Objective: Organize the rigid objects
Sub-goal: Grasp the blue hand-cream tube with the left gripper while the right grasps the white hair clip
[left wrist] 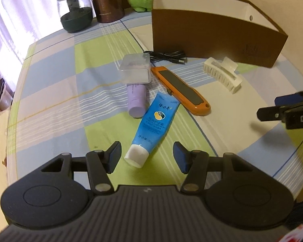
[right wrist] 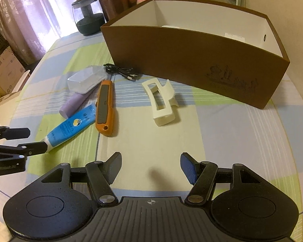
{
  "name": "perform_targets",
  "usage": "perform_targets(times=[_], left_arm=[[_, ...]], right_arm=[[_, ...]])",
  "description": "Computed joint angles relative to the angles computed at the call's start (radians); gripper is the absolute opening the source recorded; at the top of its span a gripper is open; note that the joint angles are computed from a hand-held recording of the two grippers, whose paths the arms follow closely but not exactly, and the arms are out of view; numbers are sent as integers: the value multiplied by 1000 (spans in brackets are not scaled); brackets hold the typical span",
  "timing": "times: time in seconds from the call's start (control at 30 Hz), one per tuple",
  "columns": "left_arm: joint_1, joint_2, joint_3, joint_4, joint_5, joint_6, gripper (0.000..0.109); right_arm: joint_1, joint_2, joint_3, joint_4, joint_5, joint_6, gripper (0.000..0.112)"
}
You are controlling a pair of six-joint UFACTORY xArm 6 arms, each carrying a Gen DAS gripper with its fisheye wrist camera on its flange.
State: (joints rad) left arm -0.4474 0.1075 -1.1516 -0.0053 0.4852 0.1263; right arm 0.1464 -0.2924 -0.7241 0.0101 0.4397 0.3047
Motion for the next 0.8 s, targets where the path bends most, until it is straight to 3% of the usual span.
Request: perform_targets(times=[0.53,0.8], left_arm=[[-8,163,-129,46,16,57,51],[-10,176,-132,14,20,72,37]], right_arm=[[-31,43,-35,37,20,-42,62],[-40,54,-43,49,30,-54,61]])
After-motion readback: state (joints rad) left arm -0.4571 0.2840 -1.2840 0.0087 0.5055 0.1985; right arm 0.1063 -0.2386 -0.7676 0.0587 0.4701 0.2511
